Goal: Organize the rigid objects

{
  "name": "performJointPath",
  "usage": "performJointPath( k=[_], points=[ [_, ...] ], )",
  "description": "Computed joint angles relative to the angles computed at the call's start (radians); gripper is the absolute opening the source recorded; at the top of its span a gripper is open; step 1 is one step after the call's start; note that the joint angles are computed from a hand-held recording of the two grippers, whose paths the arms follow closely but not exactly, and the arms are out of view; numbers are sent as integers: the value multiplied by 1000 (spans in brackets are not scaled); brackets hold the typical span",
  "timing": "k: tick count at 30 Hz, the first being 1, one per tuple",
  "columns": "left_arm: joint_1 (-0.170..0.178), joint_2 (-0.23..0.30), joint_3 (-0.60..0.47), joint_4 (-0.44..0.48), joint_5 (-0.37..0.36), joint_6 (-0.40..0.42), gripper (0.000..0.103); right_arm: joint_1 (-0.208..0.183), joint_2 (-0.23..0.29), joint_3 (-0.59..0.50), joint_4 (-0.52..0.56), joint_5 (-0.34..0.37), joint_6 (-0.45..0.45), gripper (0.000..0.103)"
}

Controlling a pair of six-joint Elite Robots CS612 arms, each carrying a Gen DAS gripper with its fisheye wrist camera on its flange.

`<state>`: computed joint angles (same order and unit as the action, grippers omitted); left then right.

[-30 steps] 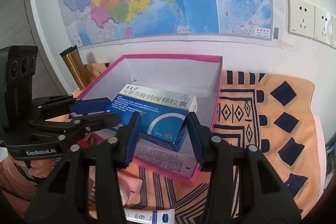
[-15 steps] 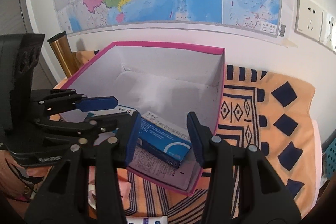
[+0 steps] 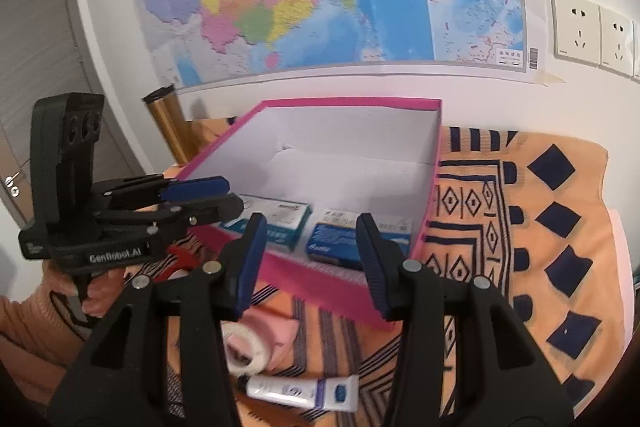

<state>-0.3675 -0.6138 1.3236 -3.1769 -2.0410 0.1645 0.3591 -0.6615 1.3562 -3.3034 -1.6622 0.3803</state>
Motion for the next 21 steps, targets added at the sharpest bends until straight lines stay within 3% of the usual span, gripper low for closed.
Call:
performJointPath(
  k=[9,16,21],
  points=[
    [12,-31,90,-47,-34,-4,38,12,-9,64,-1,37,53,49],
    [3,-50,158,83,-91,98,38,7,-3,114,69,86,174,49],
    [-7,-53,182,157,-97,128,38,3,-3,142,65,98,234,49]
  ],
)
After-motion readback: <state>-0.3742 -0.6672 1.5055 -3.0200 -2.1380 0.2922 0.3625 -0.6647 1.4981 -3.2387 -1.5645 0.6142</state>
